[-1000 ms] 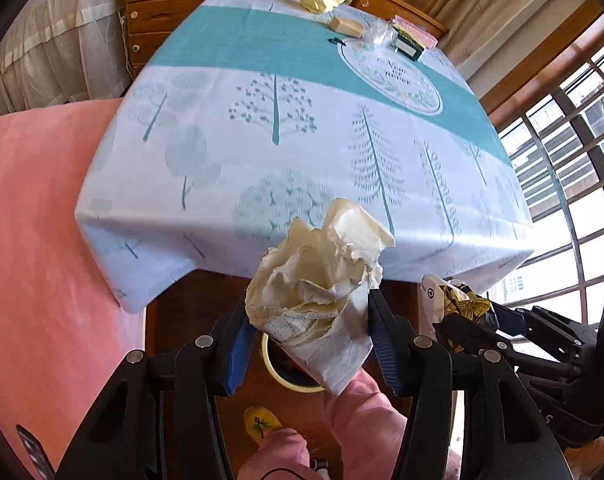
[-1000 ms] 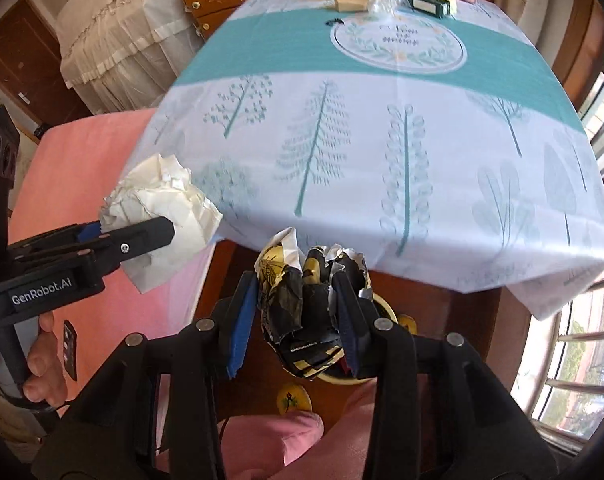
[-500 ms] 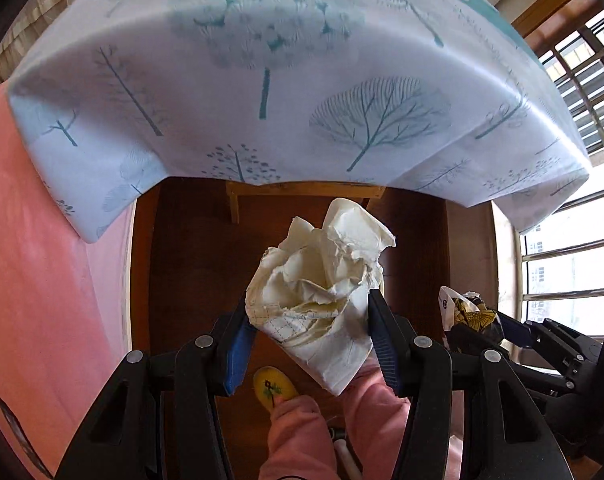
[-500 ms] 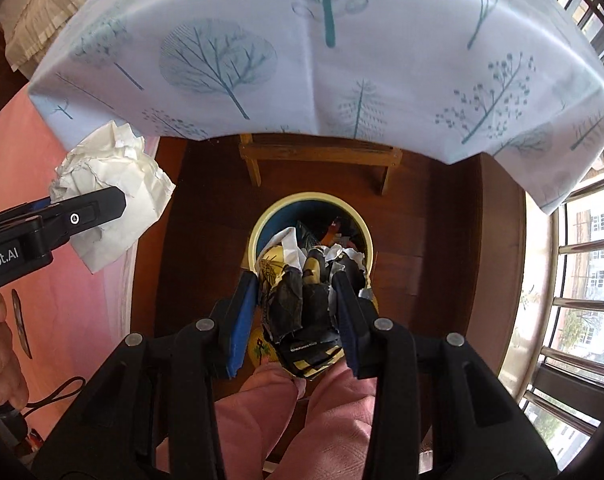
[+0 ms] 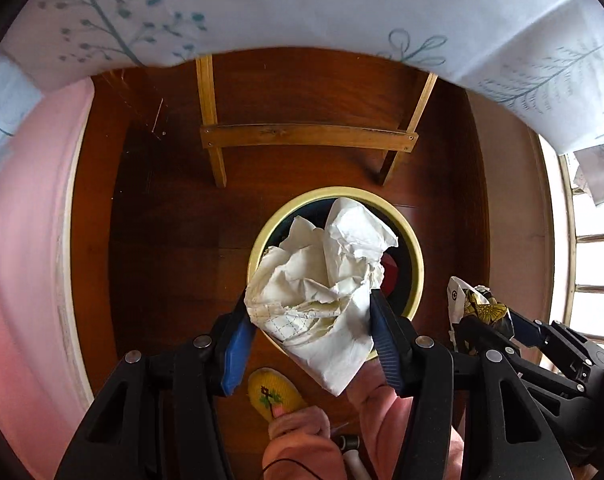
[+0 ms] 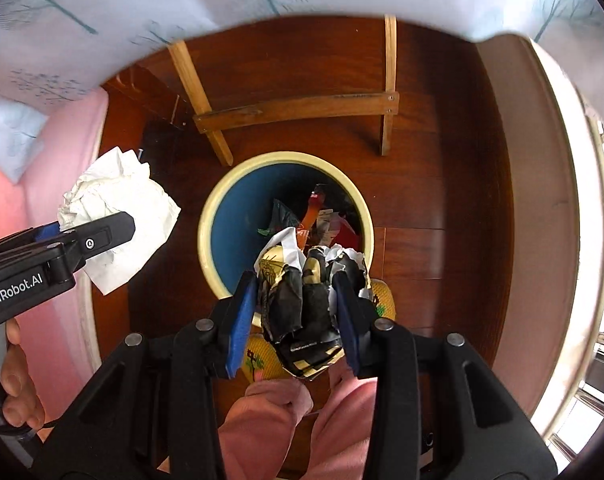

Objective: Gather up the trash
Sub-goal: 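Open both tools to drop the tissue and wrapper into the bin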

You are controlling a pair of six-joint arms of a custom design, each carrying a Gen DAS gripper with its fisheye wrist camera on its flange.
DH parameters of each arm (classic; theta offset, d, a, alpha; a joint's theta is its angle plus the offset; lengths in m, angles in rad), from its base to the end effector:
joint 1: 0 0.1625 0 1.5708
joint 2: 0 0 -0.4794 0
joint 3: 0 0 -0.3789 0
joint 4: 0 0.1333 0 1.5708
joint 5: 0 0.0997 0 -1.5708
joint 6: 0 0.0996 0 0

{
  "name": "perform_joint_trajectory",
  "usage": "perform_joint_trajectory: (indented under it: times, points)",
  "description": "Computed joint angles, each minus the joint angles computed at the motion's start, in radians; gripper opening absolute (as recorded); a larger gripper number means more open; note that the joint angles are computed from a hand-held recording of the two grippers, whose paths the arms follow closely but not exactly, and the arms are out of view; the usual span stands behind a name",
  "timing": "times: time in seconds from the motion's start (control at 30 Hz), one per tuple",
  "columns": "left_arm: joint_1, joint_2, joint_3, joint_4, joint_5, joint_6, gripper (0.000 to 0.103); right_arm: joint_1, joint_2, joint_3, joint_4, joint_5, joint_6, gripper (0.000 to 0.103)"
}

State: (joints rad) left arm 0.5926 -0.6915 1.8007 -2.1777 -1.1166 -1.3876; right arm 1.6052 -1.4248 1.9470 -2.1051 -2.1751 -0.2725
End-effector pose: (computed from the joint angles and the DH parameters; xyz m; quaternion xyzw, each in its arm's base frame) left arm -0.3842 -0.4721 0.0025 -0.1371 0.9354 -0.1103 0.3066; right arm 0.0938 -0.4959 0.3671 0.1441 -0.9437 -0.0296 0.2962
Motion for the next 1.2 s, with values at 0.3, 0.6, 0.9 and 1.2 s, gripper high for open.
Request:
perform_joint_trajectory:
  times: [0.3, 0.6, 0.9, 1.2]
  points:
    - [0.057, 0.093, 0.052, -0.193, -0.025, 0.064, 0.075, -0.132, 0.071, 0.07, -0.258, 0.01, -0.172, 0.035]
    - [0.026, 0.07, 0.121, -0.24, 0.004, -0.042, 0.093, -0.148, 0.117, 0.08, -0.331, 0.039, -0.236, 0.036]
    - [-0.008, 0.016, 0.165, -0.199, 0.039, -0.125, 0.093, -0.12, 0.131, 0.105, -0.34, 0.056, -0.253, 0.044]
    - [-0.053, -0.059, 0.183, -0.11, 0.041, -0.225, 0.093, -0.073, 0.113, 0.106, -0.314, 0.043, -0.21, 0.062]
